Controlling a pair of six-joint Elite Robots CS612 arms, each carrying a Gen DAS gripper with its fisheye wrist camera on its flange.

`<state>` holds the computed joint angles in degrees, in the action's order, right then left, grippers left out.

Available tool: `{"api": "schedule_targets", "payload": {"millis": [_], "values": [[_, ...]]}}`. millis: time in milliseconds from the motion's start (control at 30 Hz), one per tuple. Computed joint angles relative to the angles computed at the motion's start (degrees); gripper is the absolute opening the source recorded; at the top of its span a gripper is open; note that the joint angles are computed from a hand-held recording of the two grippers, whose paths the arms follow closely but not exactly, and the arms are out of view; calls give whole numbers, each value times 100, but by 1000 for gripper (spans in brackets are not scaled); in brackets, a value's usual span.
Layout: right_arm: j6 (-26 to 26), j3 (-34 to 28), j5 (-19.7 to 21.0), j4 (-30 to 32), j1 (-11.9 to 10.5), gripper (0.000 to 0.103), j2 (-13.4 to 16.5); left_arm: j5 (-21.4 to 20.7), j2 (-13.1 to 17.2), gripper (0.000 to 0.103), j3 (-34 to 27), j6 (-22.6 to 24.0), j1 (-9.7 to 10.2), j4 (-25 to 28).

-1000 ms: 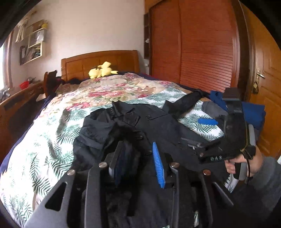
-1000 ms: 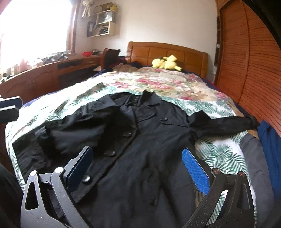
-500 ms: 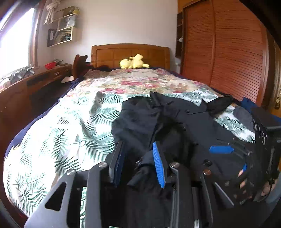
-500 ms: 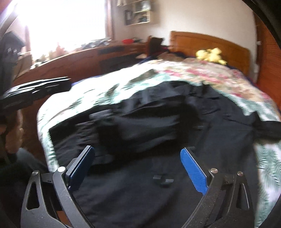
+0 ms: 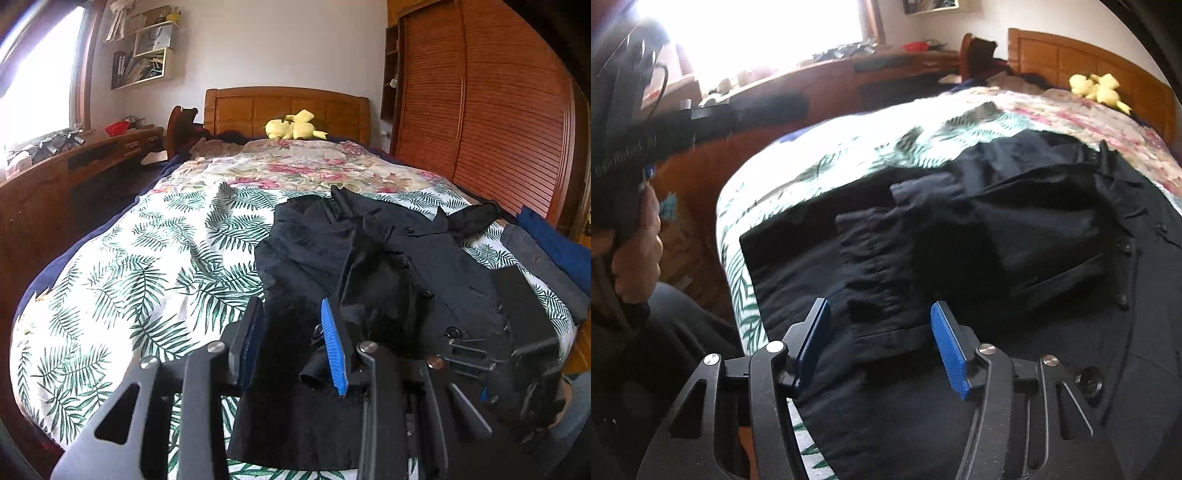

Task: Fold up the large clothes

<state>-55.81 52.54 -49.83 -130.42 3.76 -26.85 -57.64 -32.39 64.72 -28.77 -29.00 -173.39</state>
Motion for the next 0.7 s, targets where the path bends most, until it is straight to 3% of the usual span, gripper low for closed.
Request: {"api": "schedule_targets", "payload": {"millis": [133,267,367,700], "values": [[-85,136,-308,-239,37,52,-22,-34,24,31,-46,40,-1,27],[-30,173,-555,-431,39,27,-33,-56,64,31,-123,68,-1,128],[60,174,-610,-603,19,15,-22,-83,86,31,-161,77,-5,180],[1132,35,442,-1018,-411,9,-88,-212,202,31,-384,238,-27,277]]}}
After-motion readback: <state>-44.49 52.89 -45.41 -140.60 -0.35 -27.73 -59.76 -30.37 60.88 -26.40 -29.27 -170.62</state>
